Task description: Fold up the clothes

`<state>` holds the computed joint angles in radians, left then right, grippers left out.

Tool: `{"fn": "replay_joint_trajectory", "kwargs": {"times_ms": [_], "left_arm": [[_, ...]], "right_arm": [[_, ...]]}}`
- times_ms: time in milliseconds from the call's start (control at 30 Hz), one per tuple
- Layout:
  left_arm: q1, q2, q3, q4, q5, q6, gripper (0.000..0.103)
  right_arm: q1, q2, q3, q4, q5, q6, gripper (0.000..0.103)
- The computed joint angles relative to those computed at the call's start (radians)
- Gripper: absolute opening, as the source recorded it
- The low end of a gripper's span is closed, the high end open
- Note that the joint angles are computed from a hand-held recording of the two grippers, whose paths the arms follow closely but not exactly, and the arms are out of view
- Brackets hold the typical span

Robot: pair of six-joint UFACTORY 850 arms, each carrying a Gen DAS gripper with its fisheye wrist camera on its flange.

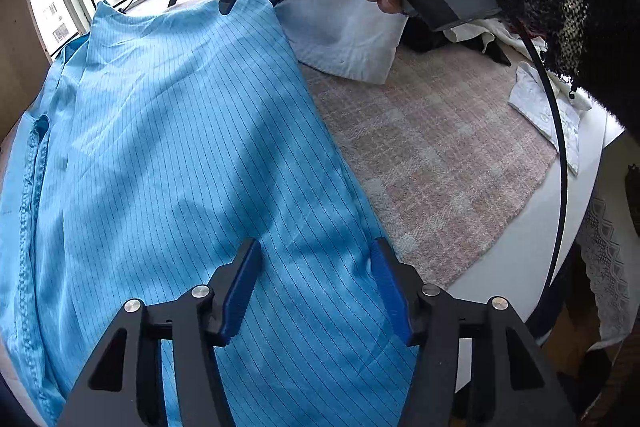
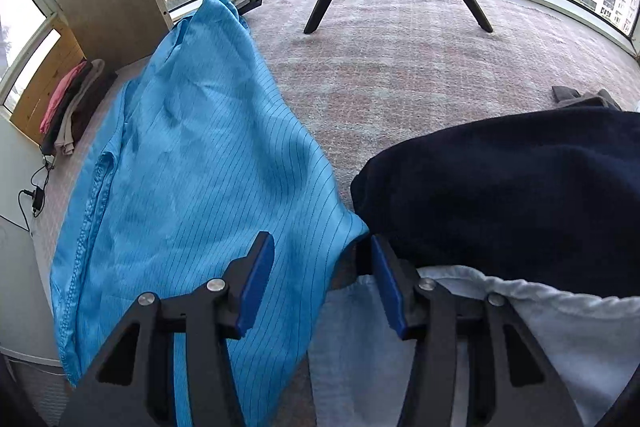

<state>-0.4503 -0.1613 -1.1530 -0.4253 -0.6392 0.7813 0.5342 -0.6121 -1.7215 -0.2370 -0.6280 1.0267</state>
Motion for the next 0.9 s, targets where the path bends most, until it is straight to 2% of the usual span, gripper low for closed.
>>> {"fn": "replay_joint_trajectory", "kwargs": {"times_ms": [33, 67, 200, 333, 467, 533, 600, 633, 667, 733, 767, 800, 900], "left_arm": [[0.015, -0.008, -0.012, -0.033, -0.029, 0.021, 0.018], [0.035, -0.024, -0.032, -0.069, -0.079, 0.029, 0.005], [0.135, -0.058, -0.085, -0.24, -0.253, 0.075, 0.003], [0.223, -0.041, -0.097, -0.337, -0.34, 0.104, 0.001], [0.302, -0.048, -0.108, -0.411, -0.388, 0.106, 0.001], [0.31, -0.054, -0.109, -0.424, -0.392, 0.102, 0.001], [0.277, -0.045, -0.096, -0.4, -0.385, 0.114, 0.004], [0.255, -0.039, -0.088, -0.38, -0.378, 0.118, 0.009], [0.233, -0.034, -0.082, -0.36, -0.372, 0.122, 0.021], [0.187, -0.025, -0.07, -0.318, -0.359, 0.125, 0.037], [0.159, -0.015, -0.06, -0.281, -0.332, 0.117, 0.04], [0.126, -0.002, -0.045, -0.226, -0.287, 0.096, 0.043], [0.029, 0.029, -0.008, -0.028, -0.15, -0.017, 0.06]], "right_arm": [[-0.009, -0.003, -0.004, 0.063, 0.001, -0.049, 0.006], [-0.014, -0.005, -0.01, 0.102, -0.004, -0.08, 0.003], [-0.003, -0.008, -0.063, 0.102, -0.038, -0.117, 0.003], [0.012, -0.027, -0.167, 0.116, -0.081, -0.12, 0.003], [0.032, -0.127, -0.388, 0.111, -0.206, -0.138, 0.003], [0.044, -0.216, -0.555, 0.092, -0.317, -0.156, 0.003], [0.056, -0.304, -0.71, 0.049, -0.448, -0.169, 0.003], [0.056, -0.315, -0.726, 0.037, -0.481, -0.158, 0.003], [0.055, -0.303, -0.701, 0.027, -0.485, -0.142, 0.003], [0.047, -0.236, -0.57, 0.025, -0.444, -0.09, 0.003], [0.045, -0.212, -0.519, 0.016, -0.433, -0.073, 0.003], [0.041, -0.187, -0.464, 0.017, -0.413, -0.059, 0.003], [0.025, -0.116, -0.305, 0.041, -0.33, -0.005, 0.003]]}}
